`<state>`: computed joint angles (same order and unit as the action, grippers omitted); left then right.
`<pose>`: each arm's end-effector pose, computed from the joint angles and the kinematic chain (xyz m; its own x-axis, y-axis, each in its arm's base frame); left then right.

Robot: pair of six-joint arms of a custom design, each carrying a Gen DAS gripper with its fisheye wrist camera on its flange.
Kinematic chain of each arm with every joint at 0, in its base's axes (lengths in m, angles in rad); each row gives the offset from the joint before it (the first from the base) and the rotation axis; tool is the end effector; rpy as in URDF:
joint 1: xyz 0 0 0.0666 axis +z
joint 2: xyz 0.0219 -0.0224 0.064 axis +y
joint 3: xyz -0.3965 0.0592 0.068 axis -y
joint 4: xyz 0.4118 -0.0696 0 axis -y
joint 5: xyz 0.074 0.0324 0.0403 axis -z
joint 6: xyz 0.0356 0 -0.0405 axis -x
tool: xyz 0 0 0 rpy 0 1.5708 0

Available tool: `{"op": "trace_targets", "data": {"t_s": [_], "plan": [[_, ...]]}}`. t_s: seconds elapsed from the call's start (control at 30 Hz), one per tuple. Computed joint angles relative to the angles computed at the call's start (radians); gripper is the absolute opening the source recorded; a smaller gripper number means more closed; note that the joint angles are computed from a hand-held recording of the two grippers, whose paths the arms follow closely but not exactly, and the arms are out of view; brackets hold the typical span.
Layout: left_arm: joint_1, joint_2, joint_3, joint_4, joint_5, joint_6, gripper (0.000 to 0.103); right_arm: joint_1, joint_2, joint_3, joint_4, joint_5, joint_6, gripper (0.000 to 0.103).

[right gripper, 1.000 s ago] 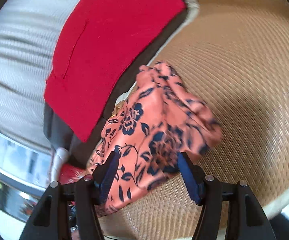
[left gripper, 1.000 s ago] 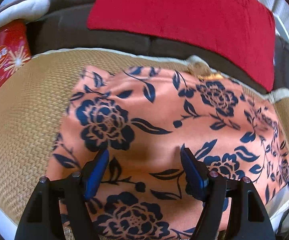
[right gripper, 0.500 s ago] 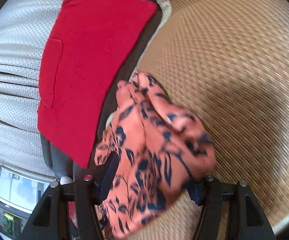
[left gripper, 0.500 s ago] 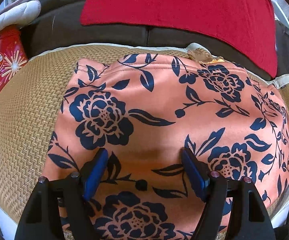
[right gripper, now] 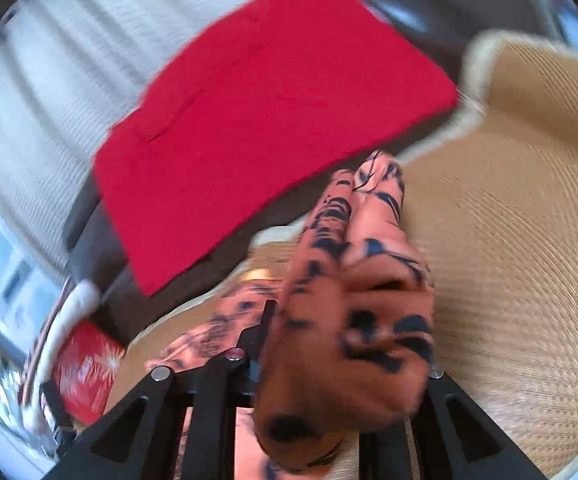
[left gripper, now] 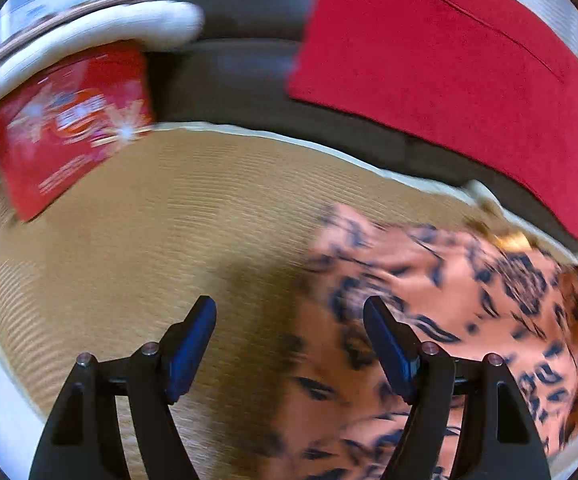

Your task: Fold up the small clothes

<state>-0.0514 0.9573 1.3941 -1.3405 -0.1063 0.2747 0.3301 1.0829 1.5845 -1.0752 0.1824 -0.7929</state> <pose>0.2897 -0.0115 0.5821 -0.7512 -0.2314 -0.6181 -0.2268 0.9700 -0.0876 0.3320 0.1065 0.6514 -0.4847 0.5745 -0.6596 0.2432 0.8128 0.5293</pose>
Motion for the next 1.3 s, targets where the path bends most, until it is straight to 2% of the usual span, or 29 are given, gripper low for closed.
{"op": "trace_targets", "data": {"t_s": [0.13,0.17,0.3,0.37,0.4,0.5,0.57,0.63,0.7,0.77,0.8,0.9,1.0,1.03,1.07,1.1,1.13,1.2,1.23,1.3], "plan": [[0.147,-0.002,0.022,-0.009,0.012,0.034,0.077,0.143,0.131,0.181,-0.042,0.058,0.071,0.019],[0.162,-0.008,0.010,0.000,0.004,0.046,0.077,0.174,0.164,0.219,-0.050,0.061,0.077,0.019],[0.296,-0.023,0.004,0.006,0.052,0.048,0.077,0.278,0.287,0.323,-0.073,0.027,0.055,0.019],[0.341,-0.022,0.001,0.003,0.076,0.041,0.077,0.316,0.355,0.347,-0.075,-0.016,0.041,0.019],[0.359,-0.020,-0.002,0.000,0.094,0.035,0.077,0.333,0.396,0.356,-0.077,-0.066,0.041,0.019],[0.394,-0.018,-0.006,0.001,0.140,0.012,0.077,0.358,0.503,0.401,-0.162,-0.176,0.049,0.023],[0.399,-0.024,-0.007,0.007,0.170,0.000,0.077,0.365,0.517,0.389,-0.178,-0.207,0.022,0.023],[0.386,-0.035,-0.009,0.018,0.199,-0.012,0.077,0.367,0.491,0.350,-0.151,-0.236,0.031,0.027],[0.359,-0.037,-0.007,0.029,0.224,-0.020,0.077,0.350,0.462,0.330,-0.140,-0.287,0.066,0.037],[0.332,-0.040,-0.008,0.031,0.270,-0.032,0.077,0.332,0.420,0.313,-0.116,-0.377,0.096,0.074],[0.324,-0.037,-0.010,0.038,0.285,-0.039,0.077,0.332,0.402,0.309,-0.104,-0.398,0.094,0.076],[0.265,-0.040,-0.011,0.050,0.304,-0.069,0.077,0.310,0.312,0.246,-0.052,-0.431,0.110,0.076],[0.197,-0.053,-0.016,0.052,0.310,-0.068,0.077,0.288,0.243,0.191,-0.014,-0.317,0.121,0.075],[0.172,-0.052,-0.017,0.043,0.316,-0.066,0.077,0.274,0.219,0.173,-0.008,-0.285,0.127,0.072],[0.144,-0.051,-0.020,0.034,0.313,-0.057,0.077,0.258,0.205,0.163,-0.004,-0.262,0.127,0.059],[0.116,-0.052,-0.024,0.026,0.304,-0.050,0.077,0.238,0.194,0.158,-0.013,-0.246,0.128,0.050],[0.086,-0.052,-0.028,0.020,0.283,-0.047,0.077,0.219,0.197,0.160,-0.022,-0.224,0.126,0.039],[0.035,-0.046,-0.030,0.013,0.219,-0.054,0.077,0.202,0.218,0.164,-0.009,-0.211,0.117,0.039],[-0.011,-0.041,-0.035,0.005,0.151,-0.062,0.077,0.182,0.229,0.167,-0.015,-0.234,0.119,0.039],[-0.074,-0.032,-0.043,-0.014,0.056,-0.080,0.077,0.151,0.264,0.187,-0.088,-0.271,0.133,0.038]]}}
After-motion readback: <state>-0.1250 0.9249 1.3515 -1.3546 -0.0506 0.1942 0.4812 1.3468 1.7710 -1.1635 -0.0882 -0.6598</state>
